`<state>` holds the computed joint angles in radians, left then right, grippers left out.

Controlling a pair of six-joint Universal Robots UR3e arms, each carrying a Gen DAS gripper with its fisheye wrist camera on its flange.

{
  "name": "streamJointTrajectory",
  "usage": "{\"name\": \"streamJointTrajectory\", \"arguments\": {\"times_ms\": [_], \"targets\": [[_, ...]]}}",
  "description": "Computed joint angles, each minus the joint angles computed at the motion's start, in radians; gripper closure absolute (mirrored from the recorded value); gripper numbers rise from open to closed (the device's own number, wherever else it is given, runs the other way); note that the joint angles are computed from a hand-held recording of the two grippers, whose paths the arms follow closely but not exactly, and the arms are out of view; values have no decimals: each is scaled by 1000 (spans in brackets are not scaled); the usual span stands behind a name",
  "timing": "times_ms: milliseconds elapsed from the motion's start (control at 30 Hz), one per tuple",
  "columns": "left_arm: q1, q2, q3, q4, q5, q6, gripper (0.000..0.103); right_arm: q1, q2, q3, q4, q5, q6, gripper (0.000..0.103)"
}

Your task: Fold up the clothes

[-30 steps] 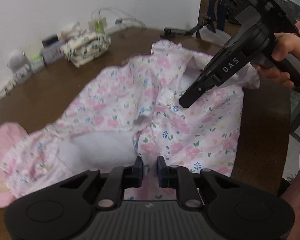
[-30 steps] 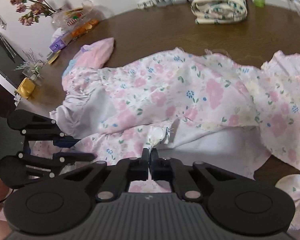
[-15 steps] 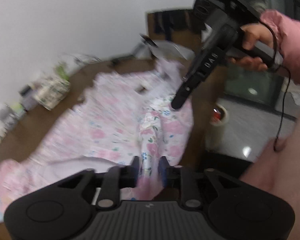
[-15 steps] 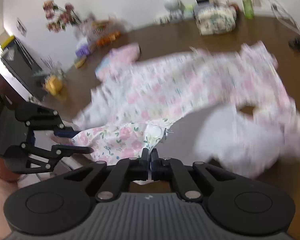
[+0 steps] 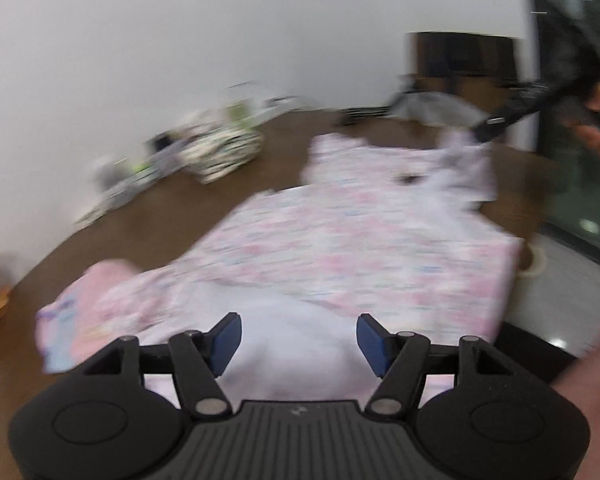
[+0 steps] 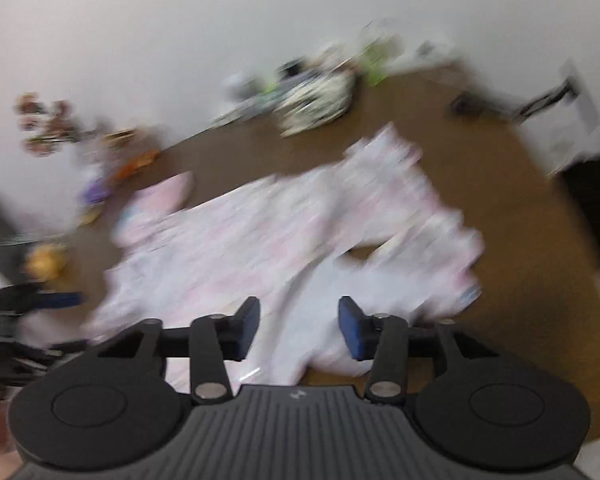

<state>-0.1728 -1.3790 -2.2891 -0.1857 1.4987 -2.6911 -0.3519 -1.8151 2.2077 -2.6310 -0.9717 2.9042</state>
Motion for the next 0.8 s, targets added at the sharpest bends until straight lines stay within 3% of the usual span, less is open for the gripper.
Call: {"name": "streamJointTrajectory", "arguments": {"times_ms": [100, 167, 300, 367, 400, 467, 500, 600, 700, 800], "targets": [[-18, -180, 79, 96, 155, -61, 37, 140, 174, -58, -269, -281, 33, 38], [-12, -281, 148, 116, 203, -68, 38, 159, 259, -122, -269, -339, 42, 34], [-1, -445, 320, 110, 236, -68, 39, 159, 376, -234, -181, -354, 59, 32], [-5, -526, 424, 81, 258, -65, 49, 173, 417, -258, -175, -386, 50, 32], [-10, -568, 485, 42, 269, -62, 60, 185, 414, -246, -182, -409, 43, 32], [-19, -650, 593, -39, 291, -52, 72, 220, 434, -228, -228, -456, 22, 36], [-20, -679, 625, -51, 295, -46, 78, 230, 435, -215, -242, -466, 10, 44], [-18, -742, 677, -29, 293, -22, 83, 236, 445, -189, -266, -460, -12, 79], [-20, -806, 736, -2, 304, -4, 85, 227, 423, -170, -265, -458, -5, 88], [-30, -892, 837, 8, 335, 17, 88, 210, 398, -135, -279, -447, 15, 88]]}}
